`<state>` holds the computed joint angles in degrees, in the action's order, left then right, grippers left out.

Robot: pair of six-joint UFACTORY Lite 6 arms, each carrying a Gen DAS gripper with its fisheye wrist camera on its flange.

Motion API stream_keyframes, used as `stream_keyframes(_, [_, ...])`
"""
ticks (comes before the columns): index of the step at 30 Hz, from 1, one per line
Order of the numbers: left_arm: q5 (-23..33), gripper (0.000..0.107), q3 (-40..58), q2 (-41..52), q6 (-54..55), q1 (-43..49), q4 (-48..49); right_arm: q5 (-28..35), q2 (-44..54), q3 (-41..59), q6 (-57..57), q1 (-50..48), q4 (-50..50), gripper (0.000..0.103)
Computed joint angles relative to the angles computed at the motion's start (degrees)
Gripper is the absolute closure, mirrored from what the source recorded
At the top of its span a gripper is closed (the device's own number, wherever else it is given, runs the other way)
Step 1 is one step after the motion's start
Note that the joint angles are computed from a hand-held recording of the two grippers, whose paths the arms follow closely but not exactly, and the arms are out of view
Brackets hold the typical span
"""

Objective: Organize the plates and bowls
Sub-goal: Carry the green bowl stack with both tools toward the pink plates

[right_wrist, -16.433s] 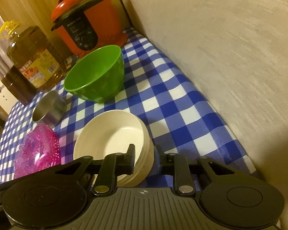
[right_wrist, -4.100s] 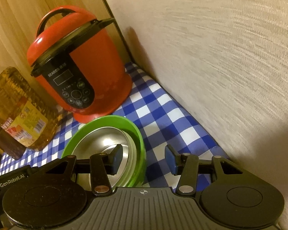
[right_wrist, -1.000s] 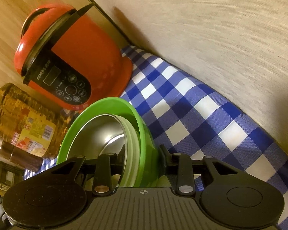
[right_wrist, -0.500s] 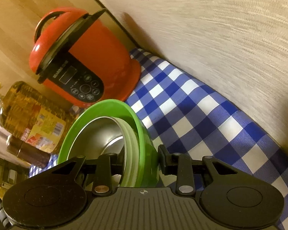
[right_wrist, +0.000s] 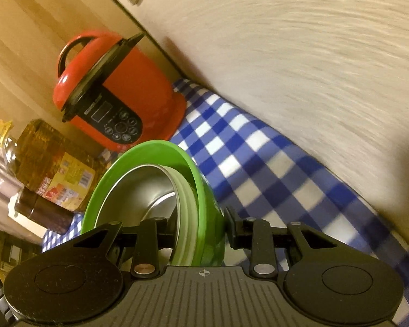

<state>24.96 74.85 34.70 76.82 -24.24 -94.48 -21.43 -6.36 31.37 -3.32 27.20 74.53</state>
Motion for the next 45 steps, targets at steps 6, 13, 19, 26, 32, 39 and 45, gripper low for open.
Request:
stream_keyframes(6, [-0.36,0.081,-10.3,-8.7,3.6,-1.42,-3.09,-6.12,-10.33,-5.23,-14.17,8.47,19.43,0.071])
stream_keyframes(13, [-2.28,0.081,-21.16,-20.15,3.58,-3.44,-3.16,-16.62,-21.62,-10.15,-18.32,21.44,33.35,0.071])
stream_keyframes(19, [-3.93,0.081,-30.16,-31.11,-1.62,-4.47,0.85,-29.1,-27.45,-11.0,-16.89,36.97,42.49,0.071])
stream_keyframes(26, [-5.56,0.081,-40.15,-45.32,-13.07,-5.71,10.67,-41.98,-27.28,-8.35,-10.43,54.06,48.21,0.071])
stream_keyframes(32, [-6.86,0.081,-46.34,-56.57,-28.65,-7.4,24.23,-49.05,-24.15,-5.19,-4.57,65.04,51.07,0.071])
stream_keyframes(39, [-5.28,0.081,-54.41,-70.84,-48.16,-7.81,40.72,-53.19,-18.74,-0.21,-1.45,73.43,54.04,0.071])
stream_keyframes(45, [0.31,0.081,-59.26,-82.73,-61.84,-4.89,53.59,-52.35,-13.24,4.01,-0.35,76.17,54.28,0.071])
